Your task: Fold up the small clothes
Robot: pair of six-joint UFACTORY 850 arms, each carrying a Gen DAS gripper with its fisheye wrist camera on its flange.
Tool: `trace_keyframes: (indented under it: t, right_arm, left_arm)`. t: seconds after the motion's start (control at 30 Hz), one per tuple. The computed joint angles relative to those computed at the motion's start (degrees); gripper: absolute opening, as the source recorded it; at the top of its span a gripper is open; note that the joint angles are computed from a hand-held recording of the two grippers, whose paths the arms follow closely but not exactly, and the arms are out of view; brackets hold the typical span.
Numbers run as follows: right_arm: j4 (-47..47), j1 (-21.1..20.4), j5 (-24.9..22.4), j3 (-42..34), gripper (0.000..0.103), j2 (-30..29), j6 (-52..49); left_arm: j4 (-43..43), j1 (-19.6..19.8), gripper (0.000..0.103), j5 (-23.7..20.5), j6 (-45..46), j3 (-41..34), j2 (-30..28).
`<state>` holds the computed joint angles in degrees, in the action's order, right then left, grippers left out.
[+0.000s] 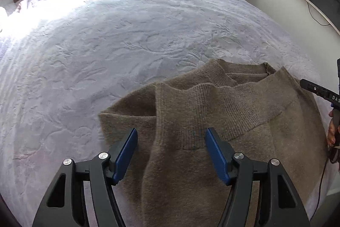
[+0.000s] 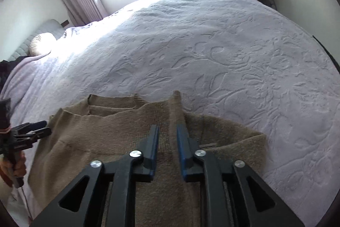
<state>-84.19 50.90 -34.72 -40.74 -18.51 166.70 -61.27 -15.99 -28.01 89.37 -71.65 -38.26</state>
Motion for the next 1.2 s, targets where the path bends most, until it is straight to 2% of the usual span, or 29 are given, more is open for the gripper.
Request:
trace_keyframes:
  t: [0.03, 0.1, 0.13, 0.17, 0.2, 0.23, 0.27, 0.33, 0.4, 0.47, 0.5, 0.53, 0.57, 0.6, 0.63, 0.67, 0.7, 0.77, 0.83, 0.9, 0.93, 1.0, 1.1, 1.2]
  right_arm:
    - [-1.0, -0.3, 1.0, 0.2, 0.067, 0.1, 0.3]
    - [2.0, -1.2, 1.4, -0.9, 0.068, -1.0, -3.3]
    - [3.5, -1.7, 1.9, -1.3, 0.068, -1.5, -5.2]
    - [5.9, -2.8, 3.6, -1.9, 0.068, -2.3, -7.9]
    - [6.3, -4.0, 5.6, -2.0, 0.062, -3.1, -8.4]
    - [8.8, -4.6, 6.8, -2.5, 0.034, -4.0, -11.0]
    - [11.1, -4.5, 6.0, -3.1, 0.008, -4.7, -13.8]
    - [11.7, -3.1, 2.7, -3.8, 0.007, -4.7, -15.1]
    - [15.5, -1.5, -2.7, -5.4, 0.007, -5.2, -19.8]
    - [17.1, -2.4, -1.8, -5.8, 0.007, -5.8, -21.4]
    - [17.6, -3.1, -0.5, -5.7, 0.007, -6.0, -21.6]
    - [17.8, -3.9, 0.4, -5.6, 0.007, -6.5, -21.8]
    - [18.0, -4.2, 0.9, -5.6, 0.007, -6.9, -22.0]
    - [17.4, -4.3, 1.1, -5.4, 0.007, -6.9, -21.0]
    - [17.2, -4.3, 1.1, -5.3, 0.007, -6.7, -20.5]
    - [16.8, -3.9, 1.1, -4.9, 0.008, -6.2, -19.7]
    - [16.3, -3.3, 0.6, -4.4, 0.012, -5.4, -18.3]
    - [18.7, -1.8, -1.7, -3.8, 0.032, -4.0, -17.3]
    - [15.2, 0.7, -3.2, -1.8, 0.039, -1.2, -9.0]
    - [8.3, 3.8, -4.1, 0.1, 0.039, 1.4, 1.4]
    - [6.5, 5.0, -4.4, 0.2, 0.039, 1.9, 3.5]
    - [3.6, 7.8, -4.4, -1.4, 0.039, 1.3, 5.2]
    - [-1.0, 11.0, -1.7, -5.3, 0.039, -2.0, 7.5]
    - [2.0, 13.7, 0.0, -10.4, 0.039, -6.7, 3.4]
  left_arm:
    - [1.8, -0.4, 0.067, -0.7, -2.5, -0.9, -0.8]
    - [2.6, -1.1, 0.066, -1.7, -4.4, -2.2, -1.9]
    - [2.1, -1.3, 0.061, -1.7, -4.5, -2.4, -2.0]
    - [2.4, -1.7, 0.036, -1.8, -5.3, -2.8, -2.3]
    - [4.1, -1.9, 0.021, -2.5, -7.5, -3.6, -2.7]
    - [4.2, -2.0, 0.018, -3.1, -8.1, -3.9, -2.9]
    - [3.2, -2.0, 0.015, -3.5, -7.2, -3.7, -2.6]
    - [-1.4, -2.1, 0.015, -1.8, -1.8, -2.2, -1.2]
    - [-6.5, -2.1, 0.015, -0.6, 3.6, -1.5, -0.6]
    - [-6.3, -2.4, 0.015, 0.1, 2.1, -2.6, -1.5]
    - [-6.2, -2.8, 0.015, 2.4, 1.5, -2.7, -2.0]
    - [-6.7, -3.4, 0.015, 6.6, 1.4, -2.7, -2.3]
    - [-5.2, -3.5, 0.015, 8.4, -1.0, -3.1, -2.9]
    - [-3.4, -2.9, 0.016, 7.7, -5.0, -3.7, -3.6]
    - [-1.8, -1.8, 0.02, 5.2, -8.0, -4.6, -3.8]
    - [-2.2, -1.0, 0.033, 4.8, -8.6, -4.4, -3.4]
    - [-4.4, -0.2, 0.052, 5.4, -6.8, -3.2, -2.2]
    - [-10.5, 1.0, 0.065, 6.5, 0.5, -0.4, 0.4]
    - [-13.2, 2.4, 0.065, 6.1, 6.1, 2.6, 3.3]
    - [-14.7, 3.6, 0.065, 5.1, 11.3, 5.9, 6.3]
    - [-15.8, 4.1, 0.065, 4.3, 14.6, 8.0, 8.0]
    - [-15.7, 4.9, 0.065, 1.0, 18.5, 12.1, 11.3]
    - [-15.3, 5.2, 0.065, -2.4, 21.7, 17.2, 14.2]
    - [-17.5, 4.4, 0.065, 0.0, 24.0, 20.9, 13.9]
